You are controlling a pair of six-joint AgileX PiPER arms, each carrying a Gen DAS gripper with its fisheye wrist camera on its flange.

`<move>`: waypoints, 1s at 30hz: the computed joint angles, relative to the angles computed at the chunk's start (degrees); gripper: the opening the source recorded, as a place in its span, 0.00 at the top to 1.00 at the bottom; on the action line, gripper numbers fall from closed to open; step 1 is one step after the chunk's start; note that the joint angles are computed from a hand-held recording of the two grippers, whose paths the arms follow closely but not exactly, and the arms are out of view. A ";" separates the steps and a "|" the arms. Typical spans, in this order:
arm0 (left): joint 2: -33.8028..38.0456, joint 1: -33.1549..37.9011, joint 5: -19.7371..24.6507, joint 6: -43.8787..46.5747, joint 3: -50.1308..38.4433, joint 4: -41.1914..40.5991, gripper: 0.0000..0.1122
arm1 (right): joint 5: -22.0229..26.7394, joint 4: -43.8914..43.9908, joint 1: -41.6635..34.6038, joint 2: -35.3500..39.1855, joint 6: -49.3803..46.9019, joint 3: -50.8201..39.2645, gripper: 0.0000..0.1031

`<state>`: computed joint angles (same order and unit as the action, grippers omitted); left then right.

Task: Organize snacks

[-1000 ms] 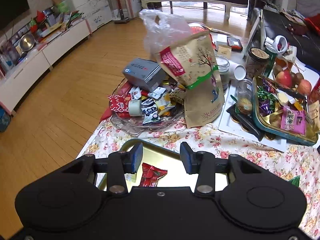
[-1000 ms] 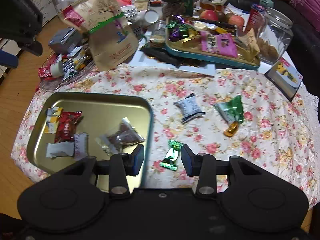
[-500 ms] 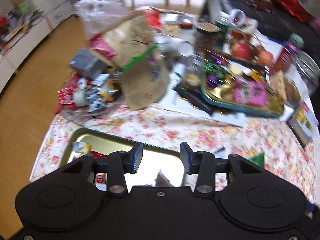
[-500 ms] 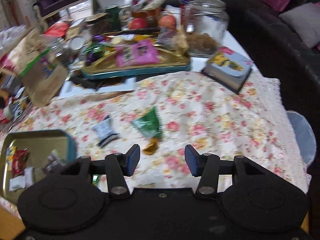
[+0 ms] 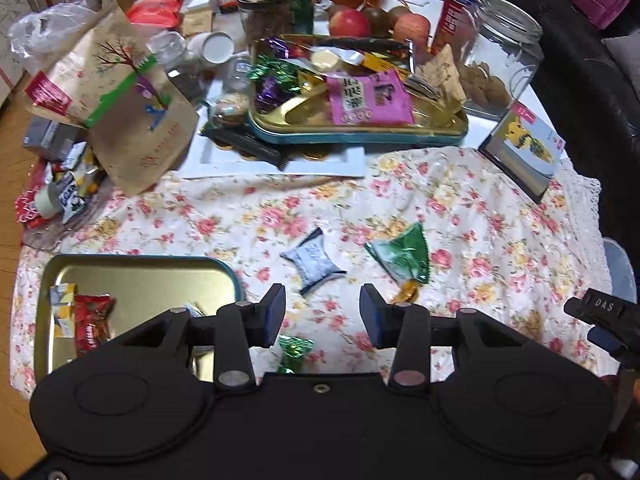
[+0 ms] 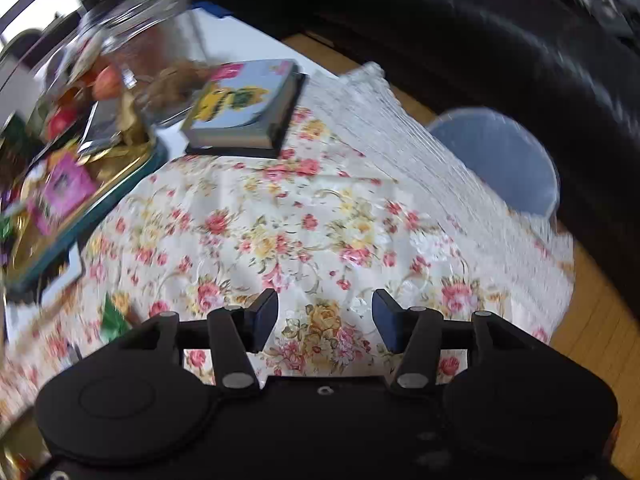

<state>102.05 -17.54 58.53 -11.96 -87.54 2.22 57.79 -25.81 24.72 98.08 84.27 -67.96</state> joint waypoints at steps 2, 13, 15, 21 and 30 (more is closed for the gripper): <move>-0.26 -0.86 0.30 0.52 0.04 0.17 0.55 | 0.93 -1.04 -0.81 0.03 2.56 0.29 0.47; -5.08 -3.69 -3.44 2.19 4.38 3.75 0.55 | 0.70 -9.15 -1.59 -2.31 13.09 4.75 0.46; -5.17 -3.36 -2.87 3.93 4.63 2.00 0.55 | 0.02 -12.10 -0.79 -2.69 17.73 5.85 0.46; -4.70 -0.60 1.37 9.56 3.51 -7.21 0.55 | 3.95 -15.94 1.02 0.30 21.87 4.39 0.46; -5.22 -5.34 -0.88 5.49 6.17 -1.44 0.53 | 5.68 -13.23 2.04 1.88 15.86 1.30 0.46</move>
<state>96.84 -22.87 57.65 -6.47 -81.37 0.78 63.47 -39.04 26.76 99.96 100.13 -66.66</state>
